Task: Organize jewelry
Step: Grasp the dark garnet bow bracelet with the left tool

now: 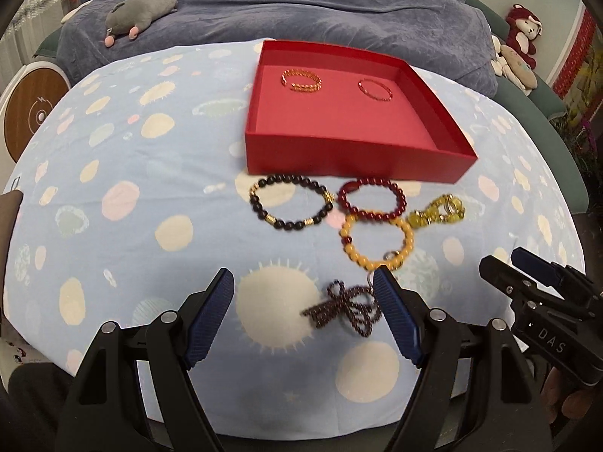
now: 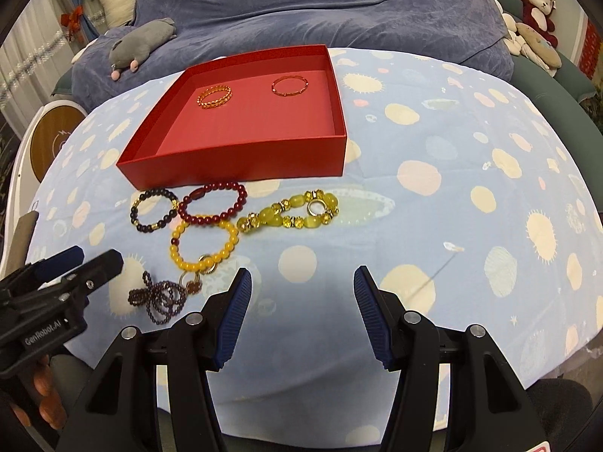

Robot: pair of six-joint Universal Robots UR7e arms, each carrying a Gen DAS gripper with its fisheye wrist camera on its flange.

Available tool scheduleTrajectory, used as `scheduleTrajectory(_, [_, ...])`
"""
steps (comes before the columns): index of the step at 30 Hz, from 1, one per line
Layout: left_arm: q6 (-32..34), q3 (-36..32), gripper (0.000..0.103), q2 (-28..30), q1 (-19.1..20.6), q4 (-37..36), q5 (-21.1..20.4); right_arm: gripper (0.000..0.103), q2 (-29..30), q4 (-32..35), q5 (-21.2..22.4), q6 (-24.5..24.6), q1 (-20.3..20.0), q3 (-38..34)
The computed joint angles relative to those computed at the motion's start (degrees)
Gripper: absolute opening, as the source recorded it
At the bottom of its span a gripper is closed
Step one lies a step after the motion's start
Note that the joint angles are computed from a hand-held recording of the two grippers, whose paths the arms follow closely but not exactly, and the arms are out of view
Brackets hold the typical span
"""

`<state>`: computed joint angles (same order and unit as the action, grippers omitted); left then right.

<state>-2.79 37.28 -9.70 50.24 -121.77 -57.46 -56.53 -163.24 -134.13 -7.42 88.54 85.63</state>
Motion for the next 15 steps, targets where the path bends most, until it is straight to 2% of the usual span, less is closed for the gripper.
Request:
scheduleTrajectory(2, [-0.54, 2.45, 0.072, -0.88, 0.04, -0.24, -0.50, 0.055, -0.65, -0.57, 0.04, 0.43, 0.02, 1.55])
scheduleTrajectory(8, [-1.12, 3.95, 0.056, -0.88, 0.48, -0.05, -1.93, 0.055, -1.73, -1.56, 0.10, 1.28, 0.09, 4.28])
scheduleTrajectory(13, [-1.73, 2.89, 0.034, -0.15, 1.08, 0.42, -3.71, 0.055, -2.05, -1.60, 0.62, 1.82, -0.12, 5.04])
scheduleTrajectory(15, [-1.29, 3.22, 0.030, -0.15, 1.14, -0.37, -3.91, 0.055, -1.99, -1.49, 0.73, 1.77, -0.09, 5.14])
